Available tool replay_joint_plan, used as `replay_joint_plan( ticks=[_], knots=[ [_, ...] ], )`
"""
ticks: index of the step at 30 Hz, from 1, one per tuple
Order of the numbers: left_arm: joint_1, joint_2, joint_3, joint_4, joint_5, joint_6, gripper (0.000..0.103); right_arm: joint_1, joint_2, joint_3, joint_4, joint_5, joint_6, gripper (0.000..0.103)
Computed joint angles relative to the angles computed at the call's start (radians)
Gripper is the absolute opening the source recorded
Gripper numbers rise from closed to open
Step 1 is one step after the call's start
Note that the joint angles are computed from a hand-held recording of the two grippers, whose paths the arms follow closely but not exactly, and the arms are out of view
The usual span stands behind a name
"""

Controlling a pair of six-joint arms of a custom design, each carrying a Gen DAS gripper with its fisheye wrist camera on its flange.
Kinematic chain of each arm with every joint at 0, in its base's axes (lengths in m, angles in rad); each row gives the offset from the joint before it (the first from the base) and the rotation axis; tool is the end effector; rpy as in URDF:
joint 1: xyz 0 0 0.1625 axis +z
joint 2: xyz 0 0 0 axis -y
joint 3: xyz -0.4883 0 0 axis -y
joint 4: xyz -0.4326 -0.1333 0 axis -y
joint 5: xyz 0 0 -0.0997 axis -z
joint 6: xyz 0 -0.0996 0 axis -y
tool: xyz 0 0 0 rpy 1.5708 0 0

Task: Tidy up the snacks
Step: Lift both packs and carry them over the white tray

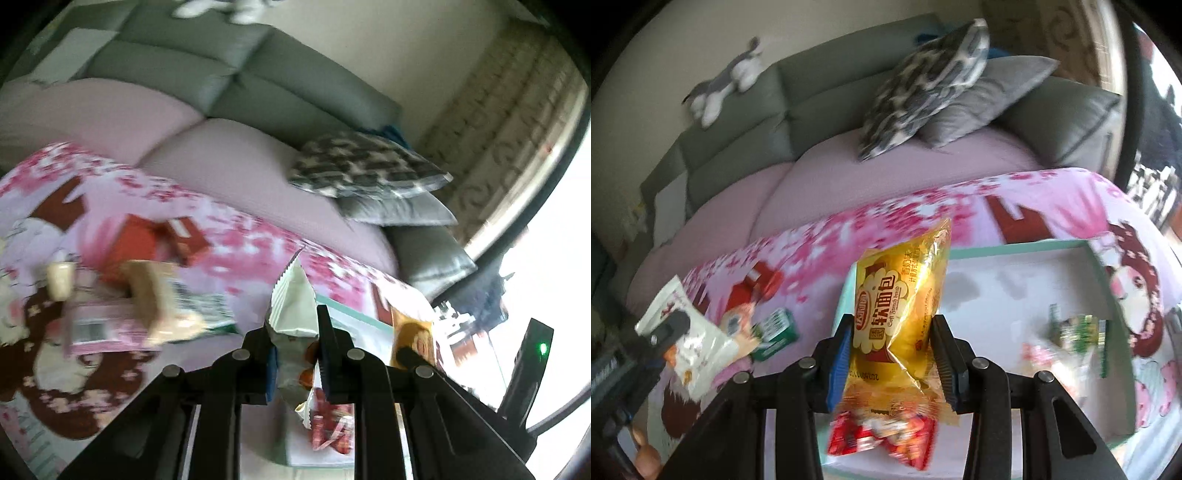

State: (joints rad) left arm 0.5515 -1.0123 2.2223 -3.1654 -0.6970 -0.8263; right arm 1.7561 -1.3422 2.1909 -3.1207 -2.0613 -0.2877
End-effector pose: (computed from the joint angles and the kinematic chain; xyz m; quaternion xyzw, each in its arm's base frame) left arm -0.3398 -0.4552 0.1500 0.0052 0.8930 -0.4357 0.1126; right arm 0.1824 -0.5045 0.3107 0.1324 -0.9052 0.3211 0.2448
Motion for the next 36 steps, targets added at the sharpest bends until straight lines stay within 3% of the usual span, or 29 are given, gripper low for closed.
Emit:
replay_joint_plan(
  ticks=[6, 15, 19, 26, 36],
  knots=[
    [0.009, 0.089, -0.069, -0.059, -0.073, 0.126, 0.019, -0.051, -0.038, -0.021, -0.047, -0.035, 0.021, 0.044],
    [0.042, 0.173, -0.158, -0.069, -0.159, 0.215, 0.019, -0.112, -0.045, -0.041, -0.118, 0.014, -0.001, 0.044],
    [0.066, 0.195, -0.179, -0.045, -0.214, 0.202, 0.019, -0.131, -0.012, -0.053, -0.146, -0.004, -0.025, 0.044],
    [0.107, 0.227, -0.182, -0.039, -0.305, 0.151, 0.019, -0.159, 0.005, -0.067, -0.065, -0.007, 0.015, 0.044],
    [0.125, 0.249, -0.19, -0.019, -0.349, 0.115, 0.019, -0.169, 0.023, -0.073, -0.032, -0.006, 0.027, 0.045]
  ],
)
